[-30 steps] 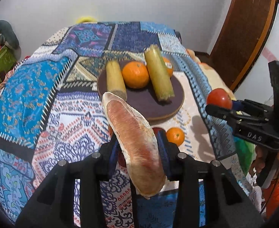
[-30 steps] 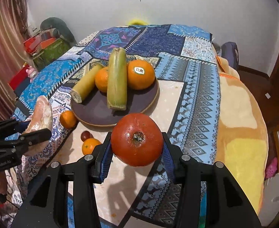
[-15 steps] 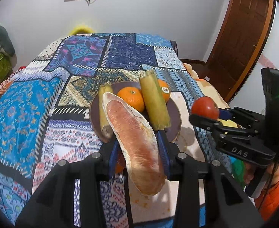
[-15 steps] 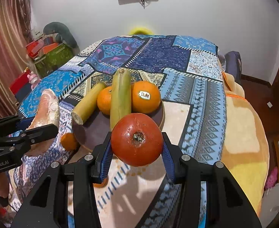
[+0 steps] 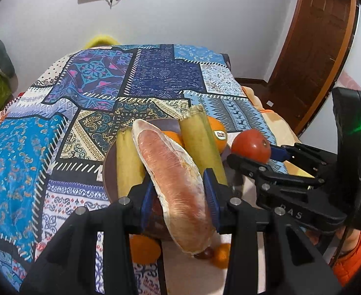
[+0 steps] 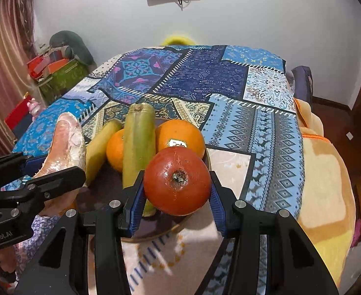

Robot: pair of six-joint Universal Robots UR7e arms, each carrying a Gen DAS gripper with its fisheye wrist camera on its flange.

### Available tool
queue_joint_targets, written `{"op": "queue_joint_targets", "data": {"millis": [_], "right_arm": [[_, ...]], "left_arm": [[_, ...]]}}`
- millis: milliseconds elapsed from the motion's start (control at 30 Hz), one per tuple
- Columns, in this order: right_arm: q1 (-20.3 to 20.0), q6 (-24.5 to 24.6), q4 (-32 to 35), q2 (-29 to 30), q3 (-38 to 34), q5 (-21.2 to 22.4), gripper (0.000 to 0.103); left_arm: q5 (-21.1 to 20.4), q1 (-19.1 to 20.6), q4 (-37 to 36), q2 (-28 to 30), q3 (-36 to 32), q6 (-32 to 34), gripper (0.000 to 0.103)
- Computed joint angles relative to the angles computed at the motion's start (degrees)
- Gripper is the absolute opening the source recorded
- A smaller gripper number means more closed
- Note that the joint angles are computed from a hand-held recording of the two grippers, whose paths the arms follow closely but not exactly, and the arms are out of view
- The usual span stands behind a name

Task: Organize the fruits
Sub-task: 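Carry the tomato onto the plate with the right tool while the left tool lays the pink segment there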

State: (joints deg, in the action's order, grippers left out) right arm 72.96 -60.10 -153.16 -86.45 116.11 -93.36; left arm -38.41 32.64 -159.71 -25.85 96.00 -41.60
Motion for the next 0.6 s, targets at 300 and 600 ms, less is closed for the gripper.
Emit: {"op": "queue_joint_targets", "data": {"millis": [300,600], "right_arm": [[-0.2,-1.3,-1.9,1.6,-0.2,-0.8,0.044],[-1.0,-1.6,-1.7,2.8,-0.5,-1.2,0.044]], "left_arm": [[0.2,2.0,-0.5,1.4,-1.9,1.2,0.039],[-0.3,2.6,1.4,2.5,-3.5,1.3,0.04]]}}
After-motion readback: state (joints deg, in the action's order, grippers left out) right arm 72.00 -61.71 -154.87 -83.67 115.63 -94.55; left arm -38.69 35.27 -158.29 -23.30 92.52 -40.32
